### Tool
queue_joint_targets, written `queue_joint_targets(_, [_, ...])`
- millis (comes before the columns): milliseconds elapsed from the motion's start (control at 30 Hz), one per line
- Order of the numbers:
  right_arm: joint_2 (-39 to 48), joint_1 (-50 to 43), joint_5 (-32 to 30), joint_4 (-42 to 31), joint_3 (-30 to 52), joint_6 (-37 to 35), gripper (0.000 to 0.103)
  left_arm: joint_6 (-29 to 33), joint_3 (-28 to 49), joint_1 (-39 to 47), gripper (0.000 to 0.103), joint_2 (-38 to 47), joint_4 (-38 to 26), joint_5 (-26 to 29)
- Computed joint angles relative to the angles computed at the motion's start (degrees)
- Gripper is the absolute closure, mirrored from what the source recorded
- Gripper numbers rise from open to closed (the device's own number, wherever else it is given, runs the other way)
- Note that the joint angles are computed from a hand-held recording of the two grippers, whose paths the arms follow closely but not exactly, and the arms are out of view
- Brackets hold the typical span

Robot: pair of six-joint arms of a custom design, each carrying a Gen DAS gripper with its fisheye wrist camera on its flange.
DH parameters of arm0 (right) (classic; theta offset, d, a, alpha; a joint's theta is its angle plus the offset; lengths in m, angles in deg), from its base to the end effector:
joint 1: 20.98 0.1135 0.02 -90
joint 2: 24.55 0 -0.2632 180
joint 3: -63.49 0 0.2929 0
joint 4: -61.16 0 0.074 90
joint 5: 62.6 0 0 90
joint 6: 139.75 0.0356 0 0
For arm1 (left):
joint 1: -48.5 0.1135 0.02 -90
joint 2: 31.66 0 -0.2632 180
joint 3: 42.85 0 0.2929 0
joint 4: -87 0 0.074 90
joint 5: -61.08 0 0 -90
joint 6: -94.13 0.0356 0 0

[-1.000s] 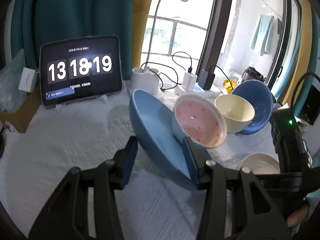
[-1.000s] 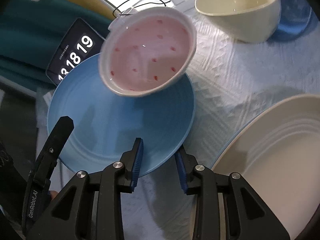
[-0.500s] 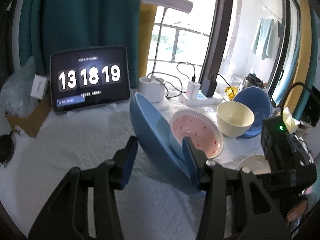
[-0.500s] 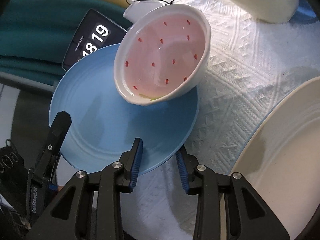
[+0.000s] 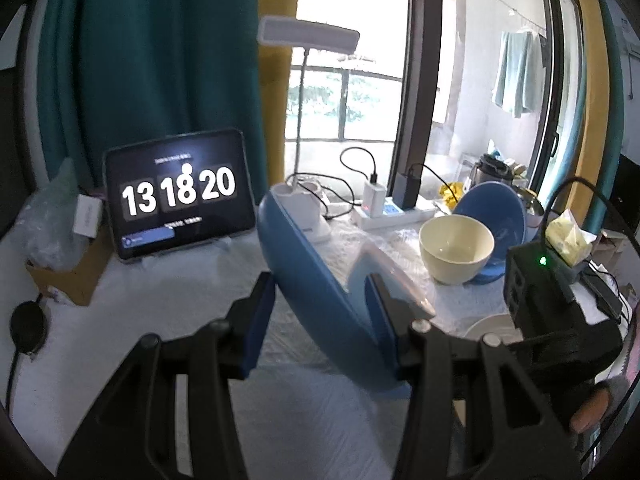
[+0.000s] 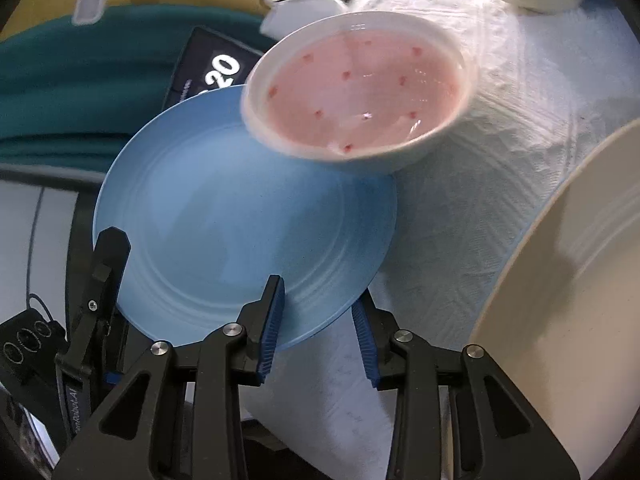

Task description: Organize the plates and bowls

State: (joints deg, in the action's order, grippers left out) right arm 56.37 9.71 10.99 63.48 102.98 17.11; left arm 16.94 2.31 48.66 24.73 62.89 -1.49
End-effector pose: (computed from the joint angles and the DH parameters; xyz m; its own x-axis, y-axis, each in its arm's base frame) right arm 0.2374 0.1526 0.1114 -0.8367 0.5291 -0.1411 0.2323 0.5763 0.7835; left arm 0.2478 -0.0157 0.2146 -0.4813 0.1954 -0.8545 0.4923 0.8669 -0.0790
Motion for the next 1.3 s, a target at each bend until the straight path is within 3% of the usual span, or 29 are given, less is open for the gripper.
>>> queue_joint_targets(167, [1.87,1.69,1.72,-1.33,2.55,-0.16,0.066,0.63,0.35,3.51,0.056,2.54,-1.33,1.56])
queue_joint_targets(633, [10.28,8.74,3.31,-5.16,12.8,-4.55,0.066,4.44,-2.67,18.48,0.056,-1.45,-4.86,7.97])
queue_joint_targets(967, [7.21,14.89,15.54,-13.55,16.45,-8.66,0.066,6.63,-4.13,21.33,0.056,-5.7,-6.51,9.13])
queue_joint_targets(1300, [0.33,17.34,24.69,-17.12,12.64,-9.04,0.071,6.69,-5.54,17.58,0.056,-9.61,-7.92,7.25])
